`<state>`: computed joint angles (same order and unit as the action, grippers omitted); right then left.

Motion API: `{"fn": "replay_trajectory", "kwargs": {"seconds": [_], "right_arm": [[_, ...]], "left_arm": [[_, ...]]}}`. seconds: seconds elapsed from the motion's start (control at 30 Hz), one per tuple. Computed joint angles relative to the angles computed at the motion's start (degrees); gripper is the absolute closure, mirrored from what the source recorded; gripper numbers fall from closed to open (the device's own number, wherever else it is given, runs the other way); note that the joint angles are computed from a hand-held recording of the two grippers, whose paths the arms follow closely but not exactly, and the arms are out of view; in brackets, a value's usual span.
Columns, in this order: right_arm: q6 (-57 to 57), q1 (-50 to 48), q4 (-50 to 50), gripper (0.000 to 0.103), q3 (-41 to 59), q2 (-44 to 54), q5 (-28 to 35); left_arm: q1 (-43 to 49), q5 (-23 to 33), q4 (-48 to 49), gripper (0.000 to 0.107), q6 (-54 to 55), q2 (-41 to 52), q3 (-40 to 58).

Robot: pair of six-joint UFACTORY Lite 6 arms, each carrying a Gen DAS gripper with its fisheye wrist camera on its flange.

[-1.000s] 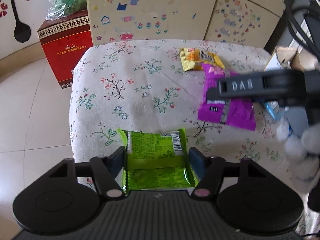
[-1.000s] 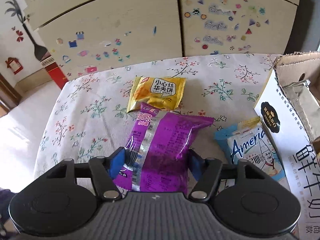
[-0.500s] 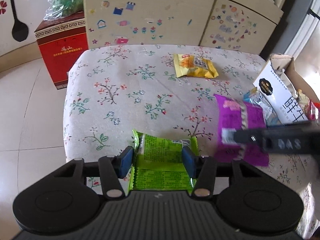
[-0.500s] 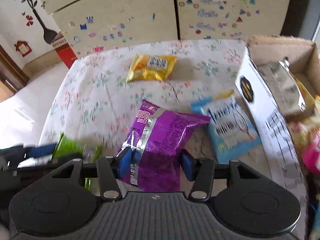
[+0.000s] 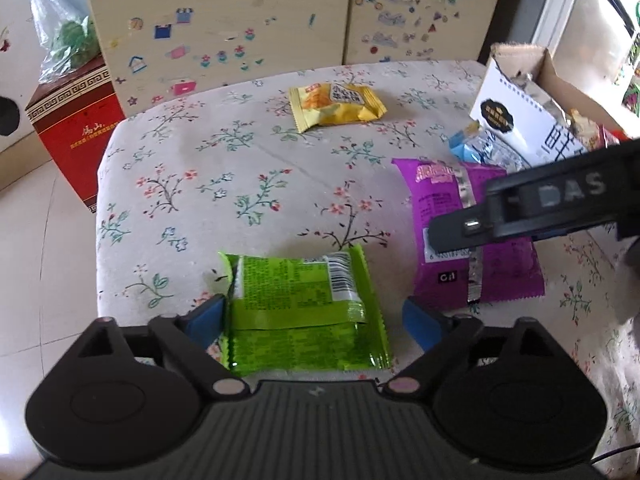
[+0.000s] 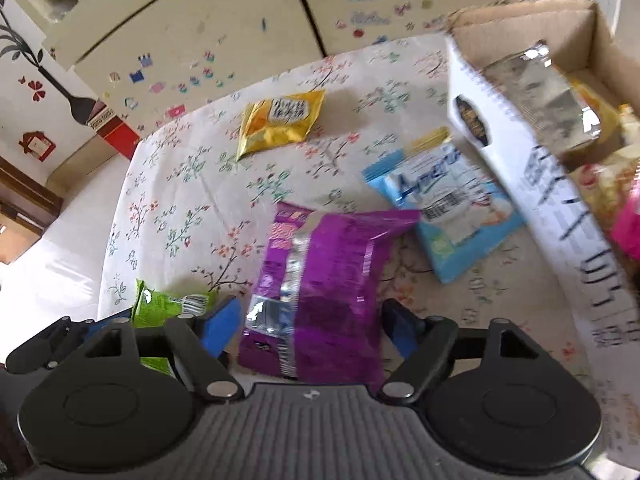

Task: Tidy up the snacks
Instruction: 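Close the left tool on the green bag while the right tool grasps the purple bag, then lift and carry the green bag and purple bag over the box with both tools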

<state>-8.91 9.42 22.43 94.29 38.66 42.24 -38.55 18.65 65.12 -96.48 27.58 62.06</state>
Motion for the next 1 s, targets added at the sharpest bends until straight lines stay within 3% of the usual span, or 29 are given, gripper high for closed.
{"fn": "replay_trajectory", "kwargs": {"seconds": [0.17,0.27,0.3,0.37,0.4,0.43,0.53,1.0], "right_arm": [[3.0,3.5,-8.5,0.014,-2.6,-1.2,-4.7],[4.5,4.5,-14.1,0.025,-4.9,-2.4,-7.8],[4.1,4.5,-14.5,0.031,-5.2,-2.6,-8.2],[2.0,3.7,-13.2,0.031,-5.3,-2.8,-8.0],[0.9,3.3,-12.4,0.032,-5.5,-2.8,-7.9],[0.1,3.1,-11.9,0.032,-5.7,-3.0,-7.9],[-1.1,2.6,-10.7,0.032,-6.0,-3.5,-6.9],[-6.6,-1.0,-3.9,0.032,-8.1,-8.5,-4.7]], "left_arm": [[-0.4,0.2,-1.1,0.005,2.5,1.3,1.2],[-0.3,0.4,-2.4,0.005,4.2,1.3,1.4],[-0.6,0.8,-0.9,0.007,2.5,1.4,1.3],[-0.9,0.6,2.4,0.017,-1.1,0.9,0.6],[-1.0,0.6,4.1,0.030,-2.5,0.5,0.3],[-1.0,0.5,5.1,0.035,-3.0,0.1,0.1],[-1.2,0.7,6.6,0.045,-4.9,-0.4,-0.4],[-1.4,2.5,6.9,0.049,-5.7,-2.9,0.2]]}}
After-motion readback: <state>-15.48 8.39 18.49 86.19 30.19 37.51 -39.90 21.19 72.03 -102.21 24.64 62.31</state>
